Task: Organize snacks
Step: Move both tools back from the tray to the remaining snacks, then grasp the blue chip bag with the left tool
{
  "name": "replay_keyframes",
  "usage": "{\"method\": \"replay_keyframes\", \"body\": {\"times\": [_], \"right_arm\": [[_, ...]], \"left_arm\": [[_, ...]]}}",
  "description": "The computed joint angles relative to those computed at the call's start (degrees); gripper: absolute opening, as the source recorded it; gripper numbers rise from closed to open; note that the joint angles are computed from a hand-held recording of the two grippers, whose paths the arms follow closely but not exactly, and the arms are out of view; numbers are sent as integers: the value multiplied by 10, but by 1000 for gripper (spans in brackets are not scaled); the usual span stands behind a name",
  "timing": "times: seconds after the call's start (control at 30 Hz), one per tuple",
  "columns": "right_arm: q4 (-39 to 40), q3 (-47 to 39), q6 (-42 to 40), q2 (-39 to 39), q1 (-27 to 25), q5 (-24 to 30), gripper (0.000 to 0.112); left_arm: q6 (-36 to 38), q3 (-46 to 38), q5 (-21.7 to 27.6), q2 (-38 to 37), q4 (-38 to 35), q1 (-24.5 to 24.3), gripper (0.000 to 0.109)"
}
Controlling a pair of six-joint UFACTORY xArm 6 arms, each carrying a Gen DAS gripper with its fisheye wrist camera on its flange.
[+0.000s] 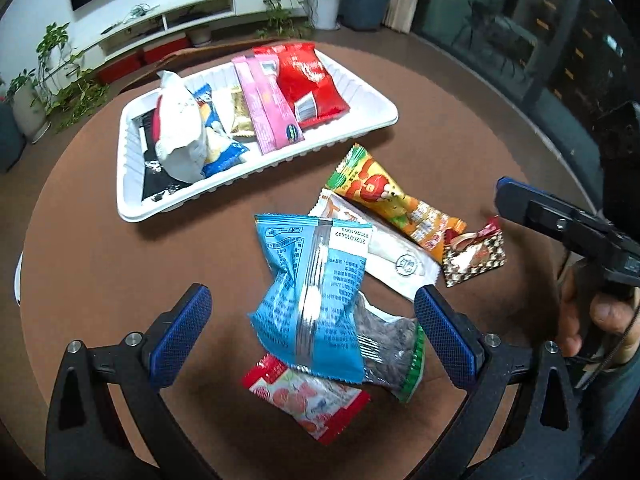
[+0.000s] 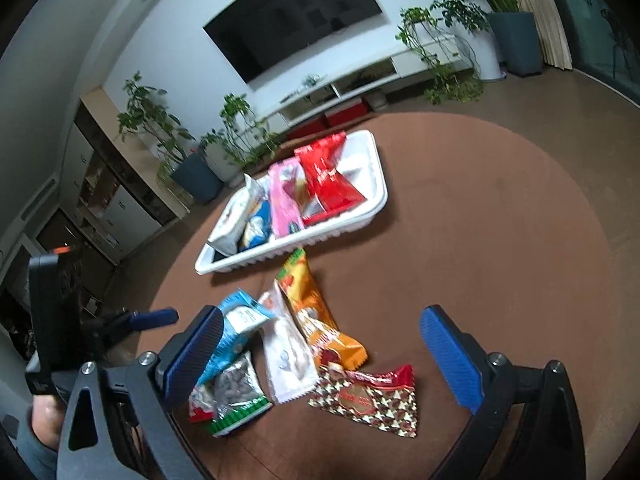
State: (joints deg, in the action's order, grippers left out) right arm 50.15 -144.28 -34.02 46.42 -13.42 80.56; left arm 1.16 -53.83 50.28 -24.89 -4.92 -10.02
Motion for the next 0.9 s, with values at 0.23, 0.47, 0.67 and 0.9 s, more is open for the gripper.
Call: {"method": "replay_keyframes", "body": {"times": [0.23,0.47,0.67,0.9], "right_arm": [[-17,-14,-1,10,1,11,101],[-22,-10,-4,8,4,13,101],[-28,-15,-2,11,5,17,101],[-34,-24,0,15,7,23,100]], "left_arm": [[4,-9,-8,38,-9,5,98],[29,-19,-4,65,-37,13,68],[48,-41,14,93,-44,18,63],[67,-56,17,106,-61,20,52]]}}
